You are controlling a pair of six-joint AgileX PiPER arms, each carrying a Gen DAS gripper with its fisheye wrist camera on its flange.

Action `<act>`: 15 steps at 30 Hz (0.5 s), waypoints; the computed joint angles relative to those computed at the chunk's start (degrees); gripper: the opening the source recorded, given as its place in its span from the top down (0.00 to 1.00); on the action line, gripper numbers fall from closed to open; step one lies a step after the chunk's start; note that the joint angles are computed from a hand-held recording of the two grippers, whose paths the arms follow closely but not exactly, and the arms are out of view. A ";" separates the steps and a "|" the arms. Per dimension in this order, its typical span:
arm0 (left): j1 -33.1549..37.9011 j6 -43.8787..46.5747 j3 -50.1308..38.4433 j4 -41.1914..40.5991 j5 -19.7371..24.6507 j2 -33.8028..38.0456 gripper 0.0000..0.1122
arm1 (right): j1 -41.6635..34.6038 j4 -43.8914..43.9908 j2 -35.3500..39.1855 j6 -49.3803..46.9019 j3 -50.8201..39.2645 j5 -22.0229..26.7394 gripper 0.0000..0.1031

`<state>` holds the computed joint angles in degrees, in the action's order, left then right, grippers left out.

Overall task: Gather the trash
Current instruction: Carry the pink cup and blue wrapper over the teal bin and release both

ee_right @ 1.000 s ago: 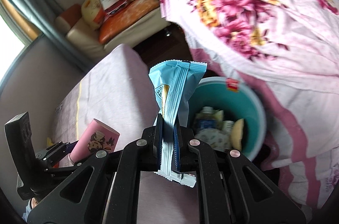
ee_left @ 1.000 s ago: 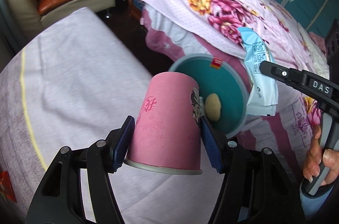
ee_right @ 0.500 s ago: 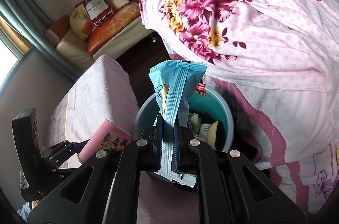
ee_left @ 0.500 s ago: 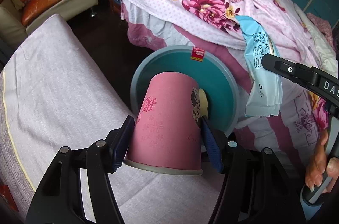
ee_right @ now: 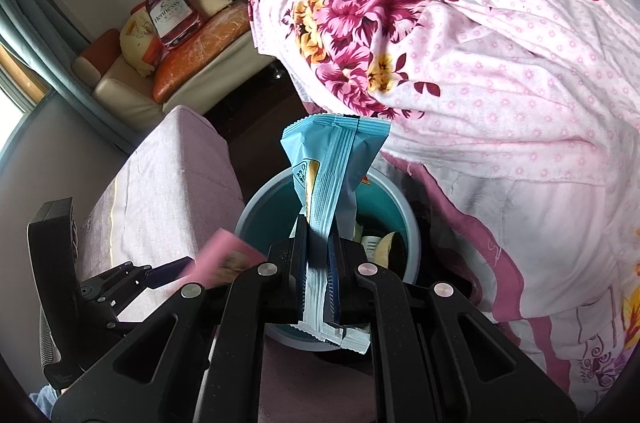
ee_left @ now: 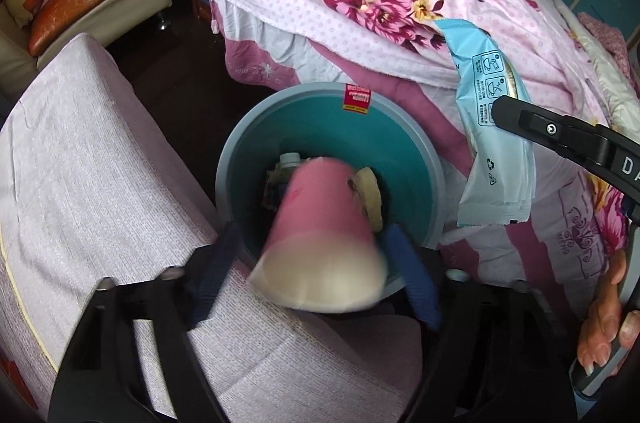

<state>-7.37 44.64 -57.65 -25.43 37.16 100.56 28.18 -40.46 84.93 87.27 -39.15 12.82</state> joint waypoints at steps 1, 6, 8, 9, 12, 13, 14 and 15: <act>-0.02 -0.06 0.30 0.17 -0.59 -0.15 0.26 | 0.04 0.17 0.08 -0.12 -0.07 0.10 0.91; 1.05 0.32 0.29 0.24 0.02 0.15 0.25 | 0.26 2.43 1.06 -2.59 -1.16 0.73 0.91; 1.54 0.39 0.59 0.36 0.04 0.06 0.25 | 0.42 2.93 1.51 -3.12 -1.65 0.85 0.91; 2.01 0.45 0.69 0.36 0.29 0.01 0.25 | 0.59 3.27 1.80 -3.51 -1.98 0.98 0.91; 3.20 1.26 1.18 -0.31 0.48 -0.35 0.25 | 1.07 4.67 2.69 -4.93 -2.98 1.38 0.91; 3.58 1.52 1.42 -0.46 0.42 -0.45 0.25 | 1.25 5.30 3.01 -5.60 -3.36 1.58 0.91; 3.93 1.59 1.47 -0.46 0.44 -0.44 0.25 | 1.46 5.92 3.35 -6.24 -3.83 1.87 0.91; 4.45 1.80 1.59 -0.53 0.53 -0.48 0.25 | 1.60 6.15 3.50 -6.46 -4.04 2.02 0.91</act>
